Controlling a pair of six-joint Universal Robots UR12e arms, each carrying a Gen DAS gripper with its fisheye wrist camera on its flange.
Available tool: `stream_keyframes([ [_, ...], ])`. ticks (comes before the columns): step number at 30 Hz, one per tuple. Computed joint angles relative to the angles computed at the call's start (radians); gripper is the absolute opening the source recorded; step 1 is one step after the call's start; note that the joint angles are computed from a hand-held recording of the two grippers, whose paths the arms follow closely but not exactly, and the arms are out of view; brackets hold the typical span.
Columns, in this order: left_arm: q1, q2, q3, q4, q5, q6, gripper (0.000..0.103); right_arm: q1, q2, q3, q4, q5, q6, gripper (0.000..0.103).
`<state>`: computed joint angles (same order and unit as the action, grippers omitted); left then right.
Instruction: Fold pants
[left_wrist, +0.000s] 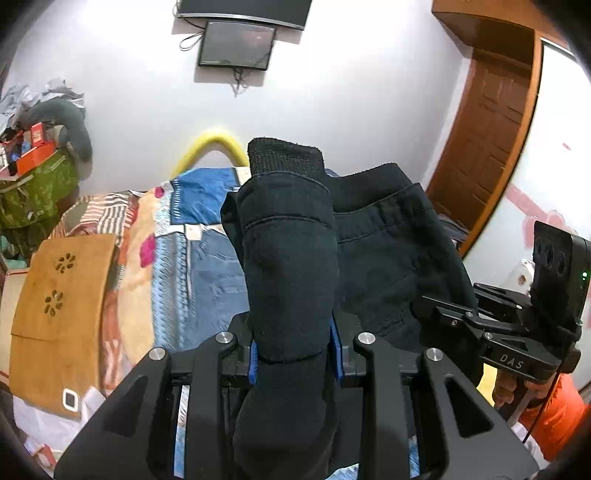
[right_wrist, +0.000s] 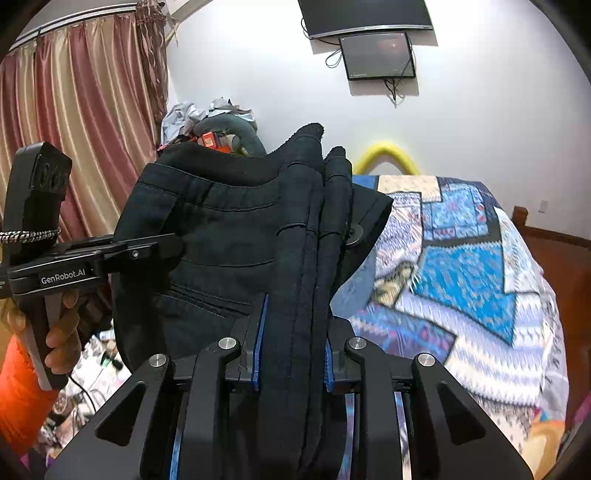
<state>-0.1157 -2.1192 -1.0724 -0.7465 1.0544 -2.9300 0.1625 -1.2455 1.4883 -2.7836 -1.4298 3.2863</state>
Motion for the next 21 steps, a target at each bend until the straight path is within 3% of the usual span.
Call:
stream_keyframes([
  [9,-0.008,-0.177,0.222,-0.068,0.081,-0.021,0.029,-0.011,0.137,-0.147,0.054,0.013,0.024,0.021],
  [16,-0.015,-0.349,0.445,-0.190,0.131,-0.050,0.029,-0.021,0.244,-0.248,0.109,0.021,0.068,0.021],
  [21,-0.026,-0.460,0.595,-0.281,0.183,-0.030,0.029,-0.031,0.301,-0.307,0.179,0.036,0.091,0.021],
])
